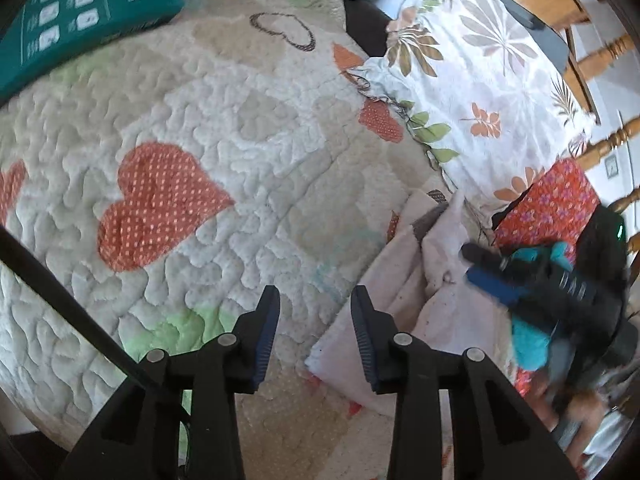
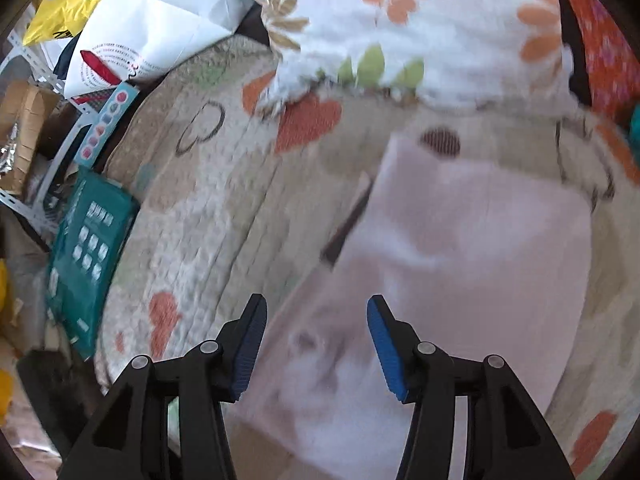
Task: Fold small clothes
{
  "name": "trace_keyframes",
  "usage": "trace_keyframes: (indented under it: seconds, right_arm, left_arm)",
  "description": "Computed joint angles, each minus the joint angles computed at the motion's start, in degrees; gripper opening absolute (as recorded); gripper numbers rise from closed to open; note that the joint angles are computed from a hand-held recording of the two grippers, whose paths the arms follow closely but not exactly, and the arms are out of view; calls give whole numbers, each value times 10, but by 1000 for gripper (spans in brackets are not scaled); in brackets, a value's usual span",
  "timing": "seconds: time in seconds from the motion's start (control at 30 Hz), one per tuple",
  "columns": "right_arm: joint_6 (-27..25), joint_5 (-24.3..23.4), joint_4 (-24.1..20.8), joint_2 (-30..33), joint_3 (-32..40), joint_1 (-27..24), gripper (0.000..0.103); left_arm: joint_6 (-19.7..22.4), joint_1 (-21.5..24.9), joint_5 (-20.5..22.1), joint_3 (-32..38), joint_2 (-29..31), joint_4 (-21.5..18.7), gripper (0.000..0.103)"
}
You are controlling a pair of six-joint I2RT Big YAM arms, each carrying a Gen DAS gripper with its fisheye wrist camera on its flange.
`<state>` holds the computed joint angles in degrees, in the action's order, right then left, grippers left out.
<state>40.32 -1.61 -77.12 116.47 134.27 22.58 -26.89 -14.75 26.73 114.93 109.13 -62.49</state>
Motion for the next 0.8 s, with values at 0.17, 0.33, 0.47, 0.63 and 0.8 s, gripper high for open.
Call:
trace_keyframes:
  seconds: [0.17,0.33,0.47,0.63,0.8]
  right_arm:
    - [-2,37,7,1,-34,18,58]
    - [-9,92,-12,22,-4,30,12]
    - [-11,96,-35,60,74,36,12]
    - [1,38,-34,91,92,33,15]
    - [65,-71,152,-15,-109,18,34]
  left_arm:
    - [-8,0,-8,-14,-15,15,42]
    - [-8,6,2,-11,-14,12,42]
    - [-11,10,0,-8,-12,12,42]
    - [-7,8,-13,-7,-10,8,42]
    - [-16,8,-7,-5,-8,7,42]
